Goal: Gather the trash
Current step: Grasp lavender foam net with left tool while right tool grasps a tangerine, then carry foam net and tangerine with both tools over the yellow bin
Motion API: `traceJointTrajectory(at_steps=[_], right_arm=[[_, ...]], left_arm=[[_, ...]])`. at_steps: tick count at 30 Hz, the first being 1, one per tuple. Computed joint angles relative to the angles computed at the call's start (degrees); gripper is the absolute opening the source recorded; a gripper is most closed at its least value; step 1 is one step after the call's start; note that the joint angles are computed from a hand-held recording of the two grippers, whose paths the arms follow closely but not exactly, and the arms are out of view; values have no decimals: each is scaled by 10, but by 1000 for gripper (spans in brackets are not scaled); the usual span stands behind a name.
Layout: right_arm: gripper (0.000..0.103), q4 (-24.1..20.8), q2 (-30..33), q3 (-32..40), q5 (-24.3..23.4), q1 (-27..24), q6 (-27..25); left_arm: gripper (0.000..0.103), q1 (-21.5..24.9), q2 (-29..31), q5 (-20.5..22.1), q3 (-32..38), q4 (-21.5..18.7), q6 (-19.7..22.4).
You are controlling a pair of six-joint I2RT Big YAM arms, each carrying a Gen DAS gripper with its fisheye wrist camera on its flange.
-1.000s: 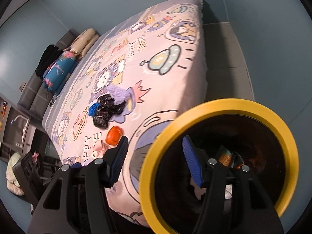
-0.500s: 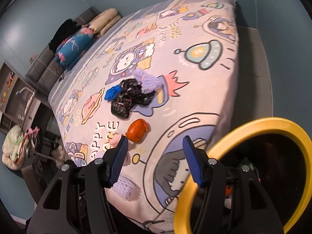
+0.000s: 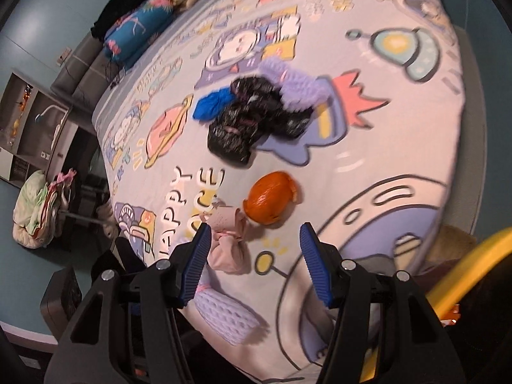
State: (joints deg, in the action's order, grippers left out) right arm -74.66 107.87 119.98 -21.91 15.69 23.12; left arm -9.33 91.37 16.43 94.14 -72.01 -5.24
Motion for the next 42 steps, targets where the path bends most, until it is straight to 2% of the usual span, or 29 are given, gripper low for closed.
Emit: traceJointTrajectory(at_steps=[9,14,17,20,24,26,27,29,31,34,42], right_arm=[[55,-43,56,64,-11,6,10],[55,-61,77,90,16,6,14],[55,-70,91,106,15,5,19],[55,-81,104,126,39,9,12],[54,-94,122,145,16,7,21],[52,-99,130,155,30,10,19],[48,-101,133,160,34,12,18],[46,-110,144,172,31,13,20],[46,-118,152,183,38,16,21],[41,-117,157,187,48,19,27],[34,-109,147,178,76,27,17]], left_arm=[[84,9,28,33,22,-20,-35],[84,-2,32,23,27,-19,-35],[83,-4,39,22,35,-19,-46],[83,-3,47,22,43,-26,-55],[74,-7,56,15,50,-26,-62],[69,-6,63,23,54,-29,-68],[66,-6,66,28,55,-31,-70],[60,-8,70,34,57,-32,-69],[47,-11,73,38,58,-33,-68],[38,-16,78,45,64,-36,-64],[32,-10,62,57,48,-29,-51]])
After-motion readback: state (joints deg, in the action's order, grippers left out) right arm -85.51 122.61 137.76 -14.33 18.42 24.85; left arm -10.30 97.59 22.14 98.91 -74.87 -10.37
